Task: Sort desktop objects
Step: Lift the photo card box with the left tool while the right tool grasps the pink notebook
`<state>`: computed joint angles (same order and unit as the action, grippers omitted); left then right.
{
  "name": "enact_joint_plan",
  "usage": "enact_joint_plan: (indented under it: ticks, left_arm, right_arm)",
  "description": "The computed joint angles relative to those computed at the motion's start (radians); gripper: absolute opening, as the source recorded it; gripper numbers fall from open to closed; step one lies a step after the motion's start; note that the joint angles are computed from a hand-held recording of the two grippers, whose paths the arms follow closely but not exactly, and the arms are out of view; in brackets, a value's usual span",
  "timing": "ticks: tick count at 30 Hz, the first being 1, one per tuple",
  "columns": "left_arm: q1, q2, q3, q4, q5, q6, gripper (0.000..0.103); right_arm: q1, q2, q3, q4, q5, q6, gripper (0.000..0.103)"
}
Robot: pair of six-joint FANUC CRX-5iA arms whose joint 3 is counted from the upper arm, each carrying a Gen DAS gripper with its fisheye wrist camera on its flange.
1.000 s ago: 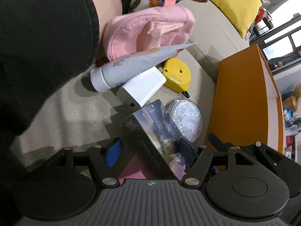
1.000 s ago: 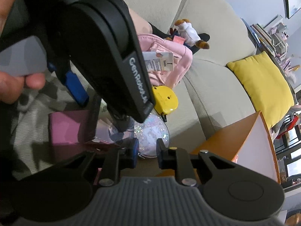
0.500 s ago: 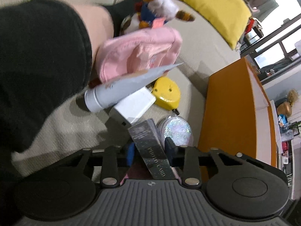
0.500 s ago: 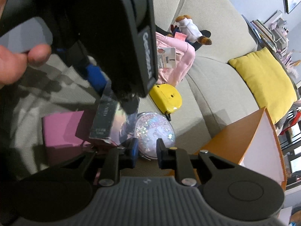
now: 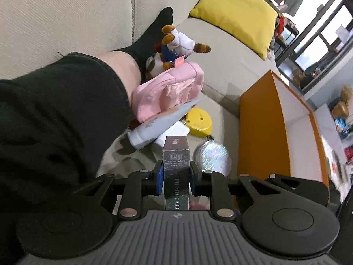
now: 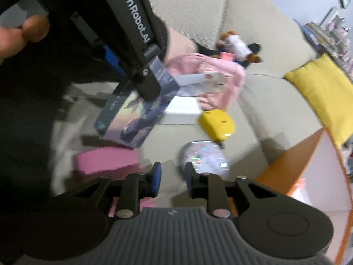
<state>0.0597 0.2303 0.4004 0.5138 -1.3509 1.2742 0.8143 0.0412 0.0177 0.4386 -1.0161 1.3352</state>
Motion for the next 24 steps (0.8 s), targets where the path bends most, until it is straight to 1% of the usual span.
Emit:
enact_joint_plan:
  ticks: [3,6,8,12,16,18,19,21,24]
  left_arm:
    - [0.006,-0.014,0.009,-0.037,-0.032,-0.029,0.025]
    - [0.015,-0.031,-0.007,-0.047,-0.046,-0.062,0.025]
    - [0.014,-0.043,-0.024,-0.053,-0.039,-0.077,0.026]
    - [0.012,-0.047,-0.031,-0.057,-0.031,-0.080,0.026]
    - [0.015,-0.050,-0.038,-0.053,-0.025,-0.078,0.026]
    - [0.016,-0.052,-0.042,-0.051,-0.022,-0.078,0.026]
    - [0.015,-0.053,-0.044,-0.051,-0.020,-0.078,0.026]
    - [0.015,-0.055,-0.048,-0.049,-0.015,-0.079,0.026]
    - [0.016,-0.056,-0.049,-0.048,-0.015,-0.078,0.026]
  right_arm:
    - [0.004,-0.014,0.009,-0.082,-0.007,0.045,0.033]
    - [0.014,-0.015,0.008,-0.112,-0.020,0.065,0.033]
    - [0.022,-0.013,0.006,-0.123,-0.030,0.078,0.035]
    - [0.030,-0.017,-0.011,-0.103,-0.015,0.069,0.045]
    - [0.050,-0.020,-0.014,-0.101,-0.025,0.129,0.049]
    - [0.057,-0.010,-0.004,-0.102,-0.043,0.145,0.058]
    - [0.059,-0.004,0.003,-0.103,-0.054,0.149,0.060]
    - [0.060,0.008,0.016,-0.112,-0.073,0.167,0.063]
    - [0.070,0.011,0.016,-0.101,-0.089,0.184,0.065]
